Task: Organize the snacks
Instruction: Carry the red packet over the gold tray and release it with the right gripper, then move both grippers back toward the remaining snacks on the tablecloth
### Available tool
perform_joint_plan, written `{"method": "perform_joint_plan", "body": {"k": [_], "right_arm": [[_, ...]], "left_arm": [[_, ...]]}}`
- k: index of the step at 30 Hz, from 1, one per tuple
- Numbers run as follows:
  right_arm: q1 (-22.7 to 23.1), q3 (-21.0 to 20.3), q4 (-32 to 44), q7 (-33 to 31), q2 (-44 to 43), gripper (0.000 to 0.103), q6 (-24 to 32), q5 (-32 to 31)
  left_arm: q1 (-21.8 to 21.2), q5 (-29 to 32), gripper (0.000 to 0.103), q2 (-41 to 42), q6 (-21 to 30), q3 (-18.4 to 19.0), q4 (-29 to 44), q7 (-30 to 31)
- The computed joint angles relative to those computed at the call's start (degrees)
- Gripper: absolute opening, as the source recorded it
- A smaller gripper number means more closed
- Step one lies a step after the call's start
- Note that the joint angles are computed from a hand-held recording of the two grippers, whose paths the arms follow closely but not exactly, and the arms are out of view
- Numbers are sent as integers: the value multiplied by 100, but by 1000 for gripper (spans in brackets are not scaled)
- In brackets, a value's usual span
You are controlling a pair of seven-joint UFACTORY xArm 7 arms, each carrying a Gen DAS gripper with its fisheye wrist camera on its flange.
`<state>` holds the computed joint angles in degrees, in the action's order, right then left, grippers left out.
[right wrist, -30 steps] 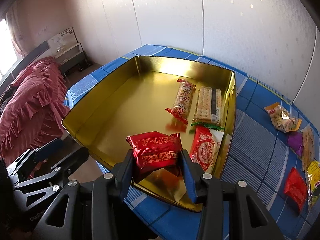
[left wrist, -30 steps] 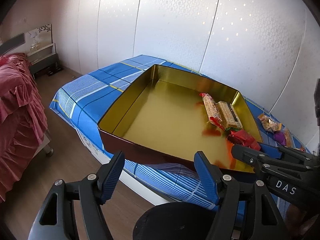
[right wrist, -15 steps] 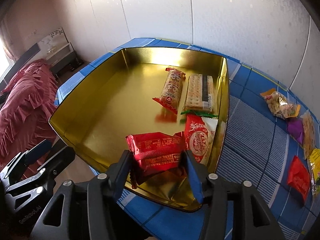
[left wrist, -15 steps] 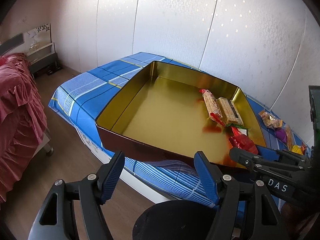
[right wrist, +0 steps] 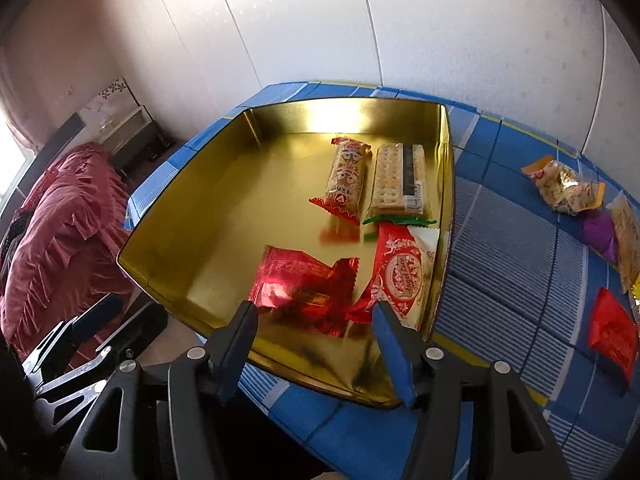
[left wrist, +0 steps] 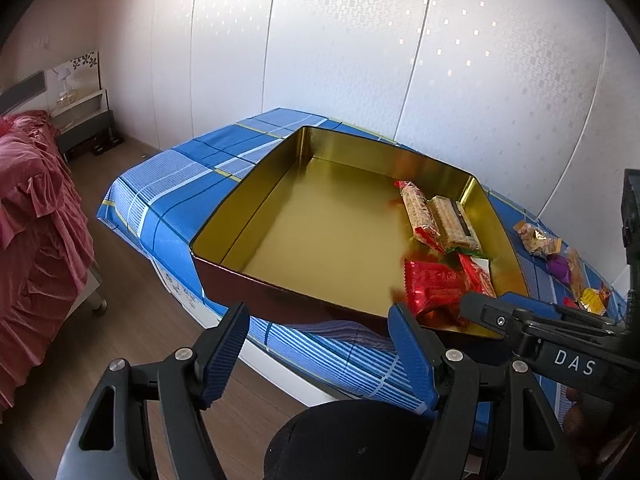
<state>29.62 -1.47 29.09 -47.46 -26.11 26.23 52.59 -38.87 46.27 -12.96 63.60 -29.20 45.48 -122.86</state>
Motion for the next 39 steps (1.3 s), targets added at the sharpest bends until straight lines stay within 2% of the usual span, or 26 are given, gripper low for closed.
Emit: {"method": "perform_joint_plan", "body": {"k": [9, 16, 20, 26, 30, 34, 39], "right_arm": [[121, -7, -326, 127, -488, 61, -488, -59], [240, -444, -572, 220, -892, 61, -704, -334], [114, -791, -729, 270, -1131, 61, -681, -543], [-463, -1327, -869, 249, -1143, 61, -683, -958], [-931, -1615, -917, 169, -924, 61, -718, -1215], [-1189, -1940, -902, -117, -685, 61, -826, -1244], [-1321, -2360, -893, -734, -547, 61, -833, -989]], "left_arm": [[-12, -13, 72, -17, -77, 29, -17, 150], [-15, 37, 72, 129, -15, 15, 152, 337], [-62, 134, 72, 198, 48, 43, 285, 457], [-68, 292, 72, 380, -25, 125, 610, 962], [-76, 535, 72, 578, -330, 245, 938, 1345], [-102, 790, 72, 935, -618, 408, 1475, 1797], [-83, 590, 72, 1544, -1552, 815, 2315, 2524]]}}
